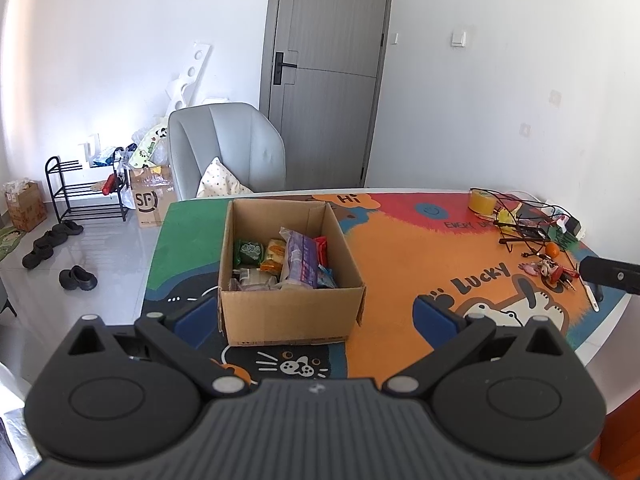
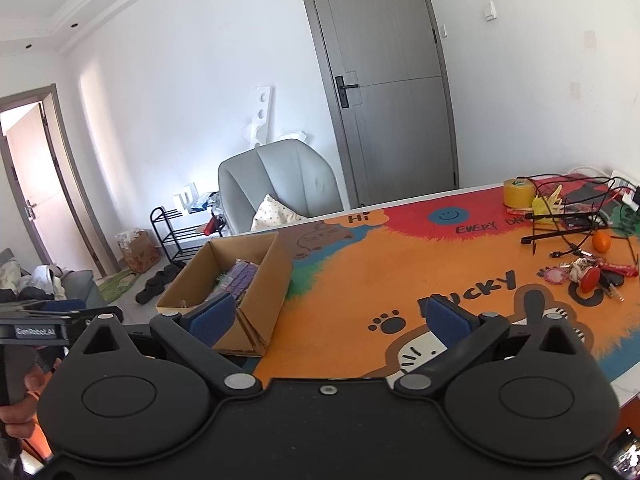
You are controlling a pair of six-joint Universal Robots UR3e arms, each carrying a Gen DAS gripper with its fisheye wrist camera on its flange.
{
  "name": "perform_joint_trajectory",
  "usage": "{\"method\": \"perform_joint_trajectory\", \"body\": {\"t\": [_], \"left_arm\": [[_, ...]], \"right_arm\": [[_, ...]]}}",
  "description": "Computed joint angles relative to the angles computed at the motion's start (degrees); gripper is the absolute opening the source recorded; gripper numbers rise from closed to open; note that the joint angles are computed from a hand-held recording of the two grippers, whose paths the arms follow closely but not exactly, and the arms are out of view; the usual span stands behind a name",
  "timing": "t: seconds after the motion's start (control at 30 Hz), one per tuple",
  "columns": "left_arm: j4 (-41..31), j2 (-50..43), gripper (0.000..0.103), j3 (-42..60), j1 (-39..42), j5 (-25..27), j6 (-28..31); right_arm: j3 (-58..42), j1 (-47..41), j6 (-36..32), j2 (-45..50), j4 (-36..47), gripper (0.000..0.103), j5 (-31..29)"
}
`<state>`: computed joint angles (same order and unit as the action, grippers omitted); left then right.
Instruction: Organize snacks
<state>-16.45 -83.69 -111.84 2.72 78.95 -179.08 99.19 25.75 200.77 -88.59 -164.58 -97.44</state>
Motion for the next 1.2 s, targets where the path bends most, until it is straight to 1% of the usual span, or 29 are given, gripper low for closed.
{"method": "perform_joint_trajectory", "body": {"t": [0.63,0.93,1.2], "left_arm": [[0.3,-0.5,0.103,-0.1,0.4,-0.7,0.0],[0.3,-0.7,0.103,-0.1,0.2,0.1,0.3],[0.3,-0.4,0.103,-0.8,1.3,-1.1,0.5]], "right_arm": [[-0.4,0.2,-0.7,0.0,0.9,0.103,0.1],[-0.1,-0.1,-0.7,-0.4,1.0,0.103,0.5],[-0.9,0.3,-0.9,0.7,1.2,0.103,0.5]]}}
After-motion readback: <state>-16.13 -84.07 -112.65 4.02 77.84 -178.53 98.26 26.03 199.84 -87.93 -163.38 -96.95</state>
